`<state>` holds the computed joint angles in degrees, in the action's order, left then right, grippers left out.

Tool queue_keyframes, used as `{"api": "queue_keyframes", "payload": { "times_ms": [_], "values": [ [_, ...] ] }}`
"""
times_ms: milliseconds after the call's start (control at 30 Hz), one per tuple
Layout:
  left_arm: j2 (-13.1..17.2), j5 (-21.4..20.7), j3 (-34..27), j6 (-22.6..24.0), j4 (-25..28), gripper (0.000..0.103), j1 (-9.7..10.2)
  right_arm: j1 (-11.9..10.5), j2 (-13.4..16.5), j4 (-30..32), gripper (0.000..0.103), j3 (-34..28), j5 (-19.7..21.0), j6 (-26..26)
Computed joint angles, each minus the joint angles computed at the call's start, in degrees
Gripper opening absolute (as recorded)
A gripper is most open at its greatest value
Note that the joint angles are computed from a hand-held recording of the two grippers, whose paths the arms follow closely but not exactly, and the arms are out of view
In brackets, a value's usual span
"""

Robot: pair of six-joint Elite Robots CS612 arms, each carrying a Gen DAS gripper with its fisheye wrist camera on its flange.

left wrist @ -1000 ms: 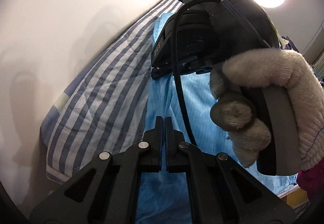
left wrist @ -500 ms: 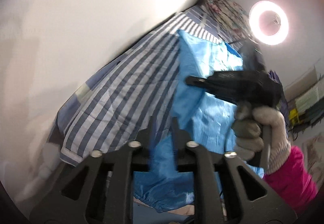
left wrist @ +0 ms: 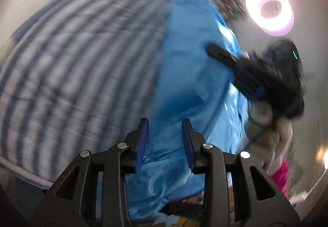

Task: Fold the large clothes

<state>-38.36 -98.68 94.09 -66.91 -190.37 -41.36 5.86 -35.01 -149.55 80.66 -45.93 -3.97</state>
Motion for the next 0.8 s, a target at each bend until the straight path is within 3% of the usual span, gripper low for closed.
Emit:
{"api": "queue_keyframes", "payload": {
  "times_ms": [167, 267, 400, 500, 633, 700, 800],
  "values": [
    [-1.6, 2.1, -1.6, 7.2, 5.7, 0.032, -2.53, -4.2, -1.3, -5.6, 0.001, 5.6, 4.2, 2.5],
    [-3.1, 5.2, -1.2, 9.6, 8.0, 0.032, -3.78, -6.9, -0.9, -11.2, 0.001, 8.8, 7.7, 8.6],
    [-4.8, 10.8, -0.5, 10.7, 11.1, 0.032, -4.82, -8.8, 0.2, -14.6, 0.001, 10.9, 6.7, 14.1],
    [-5.1, 12.5, 0.0, 8.5, 12.2, 0.032, -4.73, -9.3, 0.3, -15.0, 0.001, 12.4, 3.9, 14.8],
    [-4.0, 12.2, -1.0, 6.3, 13.6, 0.032, -3.77, -9.3, -0.5, -13.9, 0.001, 13.2, -0.8, 11.9],
    [-3.2, 9.0, -0.2, 3.2, 10.7, 0.047, -2.81, -8.9, -0.7, -13.6, 0.001, 13.1, -2.7, 10.4],
    [-1.6, 5.3, 0.6, -2.4, 6.4, 0.057, -1.61, -7.8, -0.9, -13.1, 0.003, 12.2, -5.7, 9.2]
  ]
}}
